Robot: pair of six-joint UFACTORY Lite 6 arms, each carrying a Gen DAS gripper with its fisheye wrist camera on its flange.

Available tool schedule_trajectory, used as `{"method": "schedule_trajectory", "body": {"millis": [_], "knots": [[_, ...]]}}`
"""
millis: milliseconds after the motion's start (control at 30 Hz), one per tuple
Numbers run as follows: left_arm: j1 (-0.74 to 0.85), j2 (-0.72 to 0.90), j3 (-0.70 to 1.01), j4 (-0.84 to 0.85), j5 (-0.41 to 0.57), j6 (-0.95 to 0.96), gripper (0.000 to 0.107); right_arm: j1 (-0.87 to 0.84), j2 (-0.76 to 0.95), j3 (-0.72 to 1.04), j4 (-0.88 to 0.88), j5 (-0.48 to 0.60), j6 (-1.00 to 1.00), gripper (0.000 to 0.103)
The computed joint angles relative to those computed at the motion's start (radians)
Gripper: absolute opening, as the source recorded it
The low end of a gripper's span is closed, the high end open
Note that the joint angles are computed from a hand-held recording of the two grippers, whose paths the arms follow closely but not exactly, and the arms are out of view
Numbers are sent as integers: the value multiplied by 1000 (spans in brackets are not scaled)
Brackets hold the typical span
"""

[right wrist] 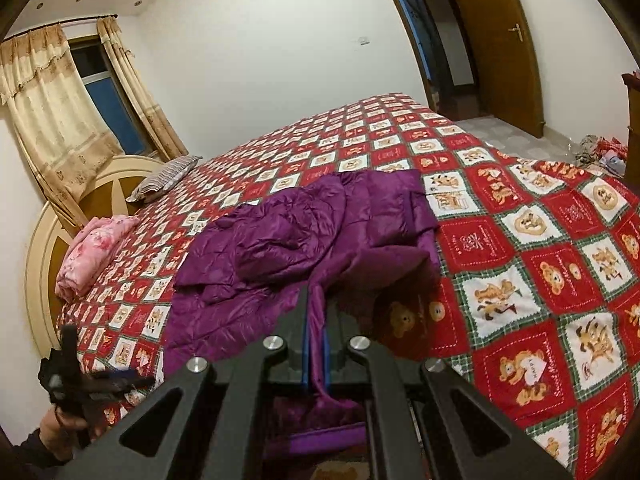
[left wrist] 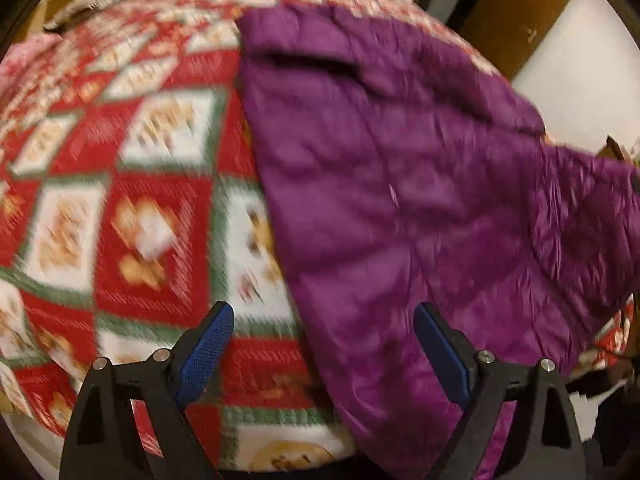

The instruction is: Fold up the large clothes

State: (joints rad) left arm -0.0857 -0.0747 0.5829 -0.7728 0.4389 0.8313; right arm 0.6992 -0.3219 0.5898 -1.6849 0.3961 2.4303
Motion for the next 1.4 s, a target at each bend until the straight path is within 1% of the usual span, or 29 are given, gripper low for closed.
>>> {"method": "schedule_trajectory", "body": {"millis": [67, 100, 133, 167, 233, 300, 367, 433, 500, 533, 600, 633, 700, 733, 800, 867, 900, 933, 967, 1000, 1033, 1067, 1100, 1133, 1200, 1267, 1333, 1367, 1400], "knots": [[9, 43, 3, -77, 59, 78, 89, 5, -3, -10, -23, 4, 34, 6], [15, 54, 4, -108, 82, 116, 82, 8, -5, -16, -36, 5, 53, 6], [9, 71, 13, -120, 110, 133, 42, 13, -1, -17, -48, 9, 70, 6], [-5, 68, 19, -93, 106, 108, 6, 19, 2, -18, -53, 16, 81, 6], [0, 1, 8, -116, 120, 155, 6, 32, 3, -21, -63, 29, 99, 6], [6, -71, 22, -84, 132, 144, 5, 42, 0, -17, -60, 49, 94, 6], [41, -125, 89, -60, 197, 130, 4, 45, -1, 2, -34, 70, 51, 6], [81, -118, 184, -64, 256, 139, 4, 18, -4, 30, -24, 72, 10, 6], [109, -79, 275, -80, 296, 157, 4, -23, 0, 67, -18, 60, -30, 6], [120, -36, 355, -83, 324, 147, 4, -55, 8, 88, -42, 46, -27, 6], [132, 47, 470, -100, 343, 152, 4, -126, 51, 150, -103, 5, 0, 6], [142, 127, 566, -135, 351, 161, 4, -159, 77, 180, -141, -18, 26, 6], [145, 298, 751, -129, 361, 125, 7, -228, 160, 272, -183, -58, 59, 6], [140, 390, 855, -143, 319, 103, 8, -262, 221, 335, -217, -69, 83, 6], [127, 558, 1065, -106, 301, 16, 10, -324, 336, 453, -291, -100, 146, 6], [98, 731, 1274, -47, 235, -90, 14, -359, 500, 629, -255, -86, 92, 6], [94, 809, 1379, 8, 252, -147, 17, -369, 560, 697, -212, -82, 53, 7], [78, 899, 1483, 60, 239, -240, 21, -390, 655, 801, -148, -102, -9, 9], [67, 985, 1588, 117, 233, -324, 30, -410, 750, 906, -43, -114, -111, 11], [70, 1053, 1692, 168, 264, -383, 42, -420, 806, 972, 60, -109, -203, 20], [69, 1092, 1755, 217, 258, -428, 73, -434, 864, 1035, 122, -106, -252, 28], [69, 1103, 1777, 283, 232, -490, 95, -449, 904, 1076, 143, -118, -264, 50], [64, 1094, 1757, 345, 172, -548, 97, -456, 931, 1098, 122, -112, -237, 67], [65, 1077, 1723, 372, 125, -573, 97, -449, 941, 1100, 93, -74, -212, 70], [63, 1047, 1675, 417, 61, -628, 97, -430, 955, 1108, 91, -9, -241, 70], [27, 998, 1593, 541, -28, -735, 97, -404, 972, 1120, 87, 58, -251, 70], [-24, 1006, 1596, 674, -74, -849, 97, -386, 1034, 1205, 148, 43, -337, 70], [-59, 1009, 1601, 768, -85, -940, 97, -379, 1086, 1280, 230, 29, -439, 70], [-81, 1041, 1648, 830, -74, -995, 97, -368, 1147, 1364, 310, 10, -543, 70]]}}
